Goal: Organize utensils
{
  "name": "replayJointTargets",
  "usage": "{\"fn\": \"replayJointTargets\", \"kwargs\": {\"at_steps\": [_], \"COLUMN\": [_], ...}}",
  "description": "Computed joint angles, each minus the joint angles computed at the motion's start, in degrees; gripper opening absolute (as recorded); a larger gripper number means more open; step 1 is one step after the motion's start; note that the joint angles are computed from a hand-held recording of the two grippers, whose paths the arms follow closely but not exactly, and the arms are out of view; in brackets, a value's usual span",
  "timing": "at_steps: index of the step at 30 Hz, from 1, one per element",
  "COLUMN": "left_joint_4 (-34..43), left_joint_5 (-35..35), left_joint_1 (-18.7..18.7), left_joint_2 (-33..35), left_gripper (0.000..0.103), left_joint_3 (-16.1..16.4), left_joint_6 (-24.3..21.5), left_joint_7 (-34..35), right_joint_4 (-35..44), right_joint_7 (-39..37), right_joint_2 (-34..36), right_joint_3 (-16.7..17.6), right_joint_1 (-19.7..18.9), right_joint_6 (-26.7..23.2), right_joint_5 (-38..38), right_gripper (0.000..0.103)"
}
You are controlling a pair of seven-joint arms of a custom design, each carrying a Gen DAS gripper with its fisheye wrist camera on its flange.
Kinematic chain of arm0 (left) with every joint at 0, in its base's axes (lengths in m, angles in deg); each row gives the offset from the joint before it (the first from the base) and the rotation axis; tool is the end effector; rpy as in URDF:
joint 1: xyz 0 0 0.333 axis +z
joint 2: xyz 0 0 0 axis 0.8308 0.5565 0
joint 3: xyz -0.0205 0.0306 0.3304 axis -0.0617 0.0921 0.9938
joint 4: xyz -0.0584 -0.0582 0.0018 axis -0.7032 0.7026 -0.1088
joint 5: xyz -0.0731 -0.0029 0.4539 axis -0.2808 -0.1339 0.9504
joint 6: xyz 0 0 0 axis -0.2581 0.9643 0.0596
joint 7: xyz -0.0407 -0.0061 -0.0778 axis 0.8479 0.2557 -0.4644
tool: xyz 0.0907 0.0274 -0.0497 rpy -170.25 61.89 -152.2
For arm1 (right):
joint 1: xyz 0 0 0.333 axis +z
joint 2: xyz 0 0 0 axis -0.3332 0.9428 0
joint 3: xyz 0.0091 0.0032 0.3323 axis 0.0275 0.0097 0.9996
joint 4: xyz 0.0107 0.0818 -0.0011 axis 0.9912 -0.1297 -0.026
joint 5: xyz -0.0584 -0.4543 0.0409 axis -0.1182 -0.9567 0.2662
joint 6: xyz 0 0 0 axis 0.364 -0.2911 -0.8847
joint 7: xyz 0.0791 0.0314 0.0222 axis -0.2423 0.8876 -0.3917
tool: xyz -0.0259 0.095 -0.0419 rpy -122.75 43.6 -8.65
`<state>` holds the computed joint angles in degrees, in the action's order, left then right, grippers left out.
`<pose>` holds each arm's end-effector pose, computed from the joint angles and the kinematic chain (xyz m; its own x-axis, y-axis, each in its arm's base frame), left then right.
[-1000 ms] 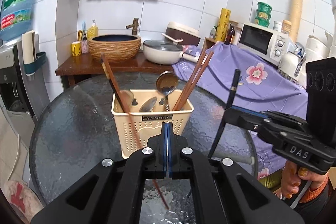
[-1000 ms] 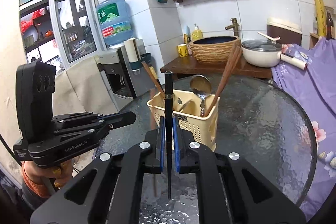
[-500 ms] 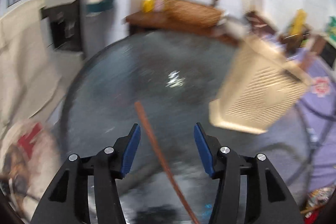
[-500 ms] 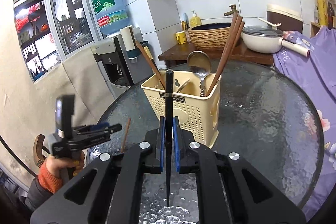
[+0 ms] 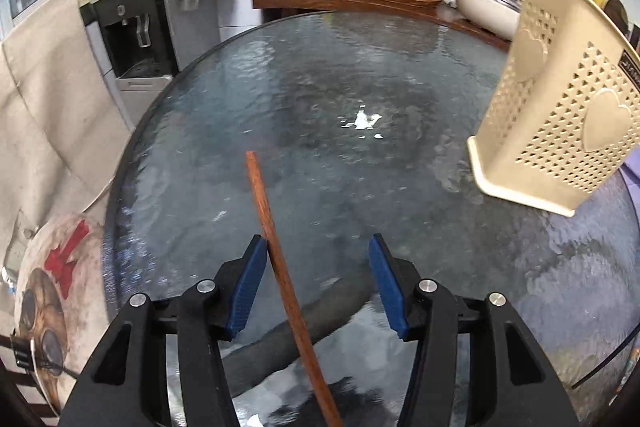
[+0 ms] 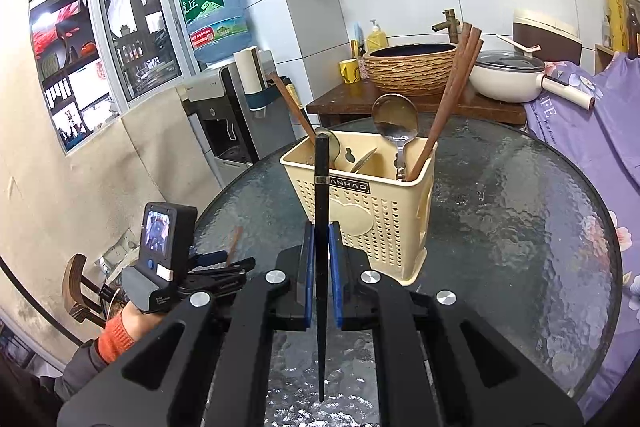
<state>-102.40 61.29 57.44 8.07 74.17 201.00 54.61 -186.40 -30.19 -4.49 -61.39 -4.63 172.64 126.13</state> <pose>0.6464 -0.0574 0.4469 0.2870 -0.9576 0.0240 -0.7465 -0.2393 -0.6208 0.6333 0.1671 0.5736 0.5854 -0.7659 -0.2657 -0.5506 -0.1350 -0.8238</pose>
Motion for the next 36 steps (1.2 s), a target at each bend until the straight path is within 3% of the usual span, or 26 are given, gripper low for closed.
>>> {"fn": "replayJointTargets", "kwargs": {"at_steps": [7, 11, 16, 18, 22, 29, 33, 36], "left_joint_4": [1.46, 3.8, 4.88, 4.04, 1.61, -3.32, -4.26, -4.6], "left_joint_5": [-0.6, -3.2, -4.93, -7.84, -7.08, -23.0, -25.24, -30.85], "left_joint_1": [-0.75, -0.96, -1.29, -1.12, -1.15, -2.71, -3.4, -7.3], "left_joint_2": [0.6, 1.92, 2.84, 2.38, -0.58, -7.42, -9.58, -10.27], "left_gripper": [0.017, 0.007, 0.007, 0.007, 0.007, 0.007, 0.007, 0.007], "left_joint_3": [-0.34, -0.51, -0.36, -0.43, -0.25, -1.15, -2.46, -0.48], "left_joint_6": [-2.68, -5.16, -4.81, -2.85, 2.97, 15.13, 20.16, 23.81], "left_joint_7": [3.47, 8.76, 11.37, 13.08, 10.82, 23.38, 25.7, 30.4], "right_joint_4": [0.28, 0.31, 0.0, -0.11, -0.49, -0.88, -1.23, -1.12], "right_joint_7": [0.78, 1.21, 1.27, 0.97, -0.16, -2.96, -4.32, -5.18], "right_joint_2": [0.14, 0.19, 0.01, -0.05, -0.42, -1.42, -2.24, -2.69], "right_joint_3": [0.2, 0.25, 0.41, 0.29, 0.07, -0.52, -0.77, -1.02], "right_joint_1": [0.15, 0.17, 0.33, 0.39, 0.45, 0.52, 0.65, 0.8], "right_joint_6": [0.11, 0.11, 1.15, 1.21, 1.47, 0.92, 0.92, 0.81], "right_joint_5": [-0.78, -1.18, -1.6, -1.04, 0.08, 3.67, 4.7, 5.49], "right_gripper": [0.008, 0.008, 0.008, 0.008, 0.008, 0.008, 0.008, 0.008]}}
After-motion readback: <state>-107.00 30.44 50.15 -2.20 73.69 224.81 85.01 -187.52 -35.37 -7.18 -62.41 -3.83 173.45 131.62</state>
